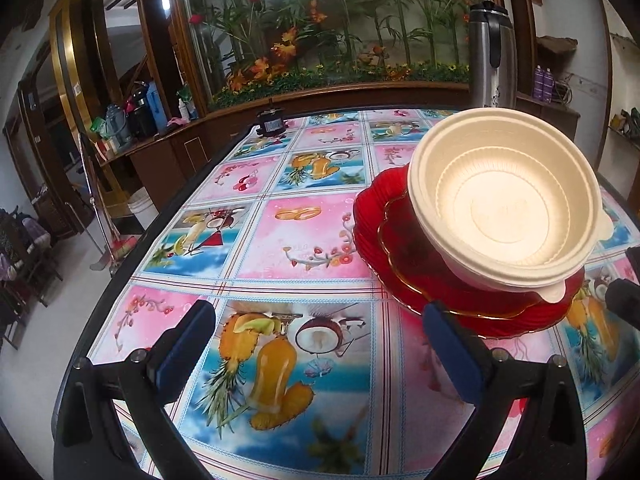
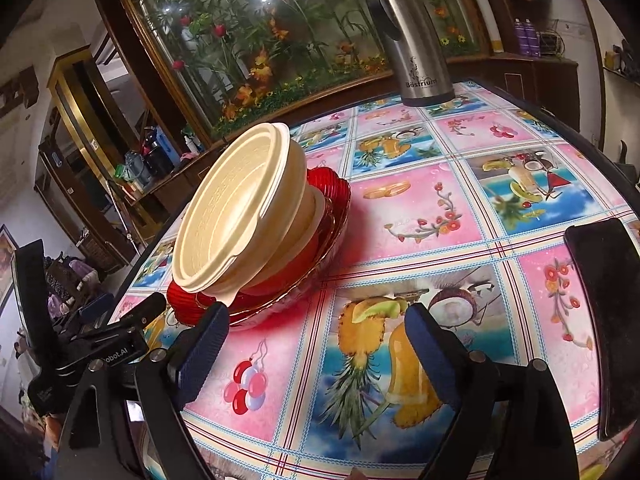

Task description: Organize plates and bowls

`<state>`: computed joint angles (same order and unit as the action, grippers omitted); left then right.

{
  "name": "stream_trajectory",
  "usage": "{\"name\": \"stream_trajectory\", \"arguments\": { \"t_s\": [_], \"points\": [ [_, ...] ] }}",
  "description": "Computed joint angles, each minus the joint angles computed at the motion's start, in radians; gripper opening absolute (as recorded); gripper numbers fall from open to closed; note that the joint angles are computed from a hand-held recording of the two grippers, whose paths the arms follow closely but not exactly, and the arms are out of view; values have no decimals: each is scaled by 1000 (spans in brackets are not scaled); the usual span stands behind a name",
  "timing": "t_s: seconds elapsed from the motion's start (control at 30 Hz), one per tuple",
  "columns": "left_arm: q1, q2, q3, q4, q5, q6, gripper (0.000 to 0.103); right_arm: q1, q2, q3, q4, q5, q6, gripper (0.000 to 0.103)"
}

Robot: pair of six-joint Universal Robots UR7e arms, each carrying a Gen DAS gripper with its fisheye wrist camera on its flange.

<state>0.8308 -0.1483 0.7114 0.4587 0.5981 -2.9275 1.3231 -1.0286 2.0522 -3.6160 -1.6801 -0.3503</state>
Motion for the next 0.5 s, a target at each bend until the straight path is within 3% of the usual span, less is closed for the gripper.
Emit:
{"name": "stream_trajectory", "arguments": {
  "t_s": [0.5],
  "points": [
    [-6, 13, -10, -2, -27, 28, 103, -4, -7, 12, -12, 12, 6, 92]
  ]
}}
